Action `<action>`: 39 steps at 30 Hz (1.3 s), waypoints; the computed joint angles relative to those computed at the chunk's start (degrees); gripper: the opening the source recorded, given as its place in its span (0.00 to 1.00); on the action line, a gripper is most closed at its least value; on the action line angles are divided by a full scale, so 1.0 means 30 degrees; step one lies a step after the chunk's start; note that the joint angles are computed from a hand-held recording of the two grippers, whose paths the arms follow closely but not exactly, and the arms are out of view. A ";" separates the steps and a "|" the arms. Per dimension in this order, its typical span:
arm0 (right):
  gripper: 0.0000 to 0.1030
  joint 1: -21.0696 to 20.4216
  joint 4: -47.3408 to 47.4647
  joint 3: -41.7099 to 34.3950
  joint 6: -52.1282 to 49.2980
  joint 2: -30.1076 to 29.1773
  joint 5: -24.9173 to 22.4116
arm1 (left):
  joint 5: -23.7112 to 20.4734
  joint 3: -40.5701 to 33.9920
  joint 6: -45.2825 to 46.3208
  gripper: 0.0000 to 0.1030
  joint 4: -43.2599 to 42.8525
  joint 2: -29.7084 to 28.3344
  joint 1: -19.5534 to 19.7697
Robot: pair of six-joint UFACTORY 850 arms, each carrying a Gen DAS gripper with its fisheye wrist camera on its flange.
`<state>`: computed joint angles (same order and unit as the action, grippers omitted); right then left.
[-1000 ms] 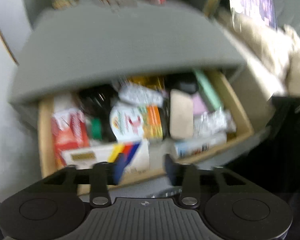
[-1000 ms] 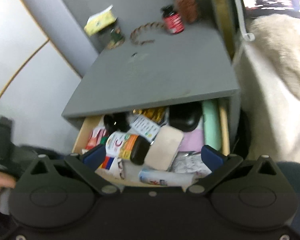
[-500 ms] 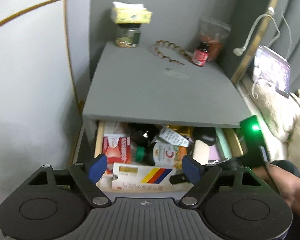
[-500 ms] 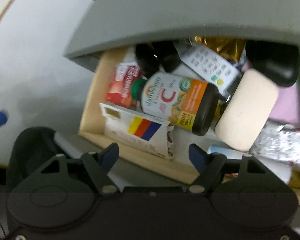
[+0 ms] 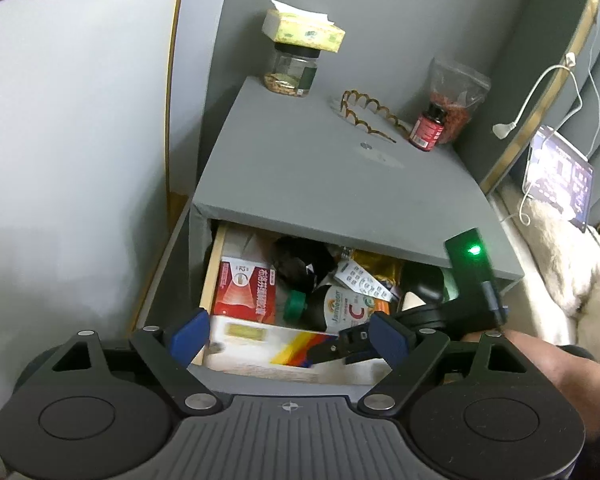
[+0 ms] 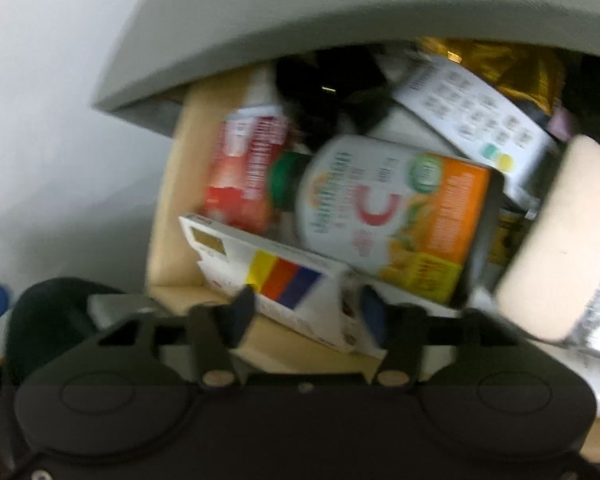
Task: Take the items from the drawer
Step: 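Reach the right tool into the drawer toward the white tablet tube, then close the right tool fingers on the white tablet tube and lift it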
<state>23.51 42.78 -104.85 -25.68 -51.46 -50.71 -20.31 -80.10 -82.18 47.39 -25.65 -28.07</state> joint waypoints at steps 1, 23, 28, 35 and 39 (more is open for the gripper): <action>0.29 0.0121 -0.0351 0.0441 -0.0430 0.0338 0.0519 | 0.0051 0.0027 0.0324 0.80 -0.0173 -0.0006 -0.0013; 0.50 0.0069 0.1713 0.1634 -0.9417 0.2093 -0.0205 | 0.2322 0.1263 -0.1248 0.80 0.0946 0.0329 0.0454; 0.41 0.0103 0.1840 0.1795 -1.0846 0.2061 0.0237 | 0.3323 0.1500 -0.0481 0.80 -0.0363 0.0414 0.0712; 0.23 -0.0162 0.3727 0.2837 -1.4289 0.2888 0.0437 | 0.4001 0.1697 0.0385 0.80 -0.1437 0.0499 0.0867; 0.01 0.0529 0.1863 0.2152 -1.3529 0.2455 0.0754 | 0.4030 0.1637 0.0670 0.80 -0.1721 0.0473 0.0836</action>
<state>25.10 48.37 -98.39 -66.26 -44.09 -48.45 -8.22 -75.19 -80.17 42.22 -24.24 -25.56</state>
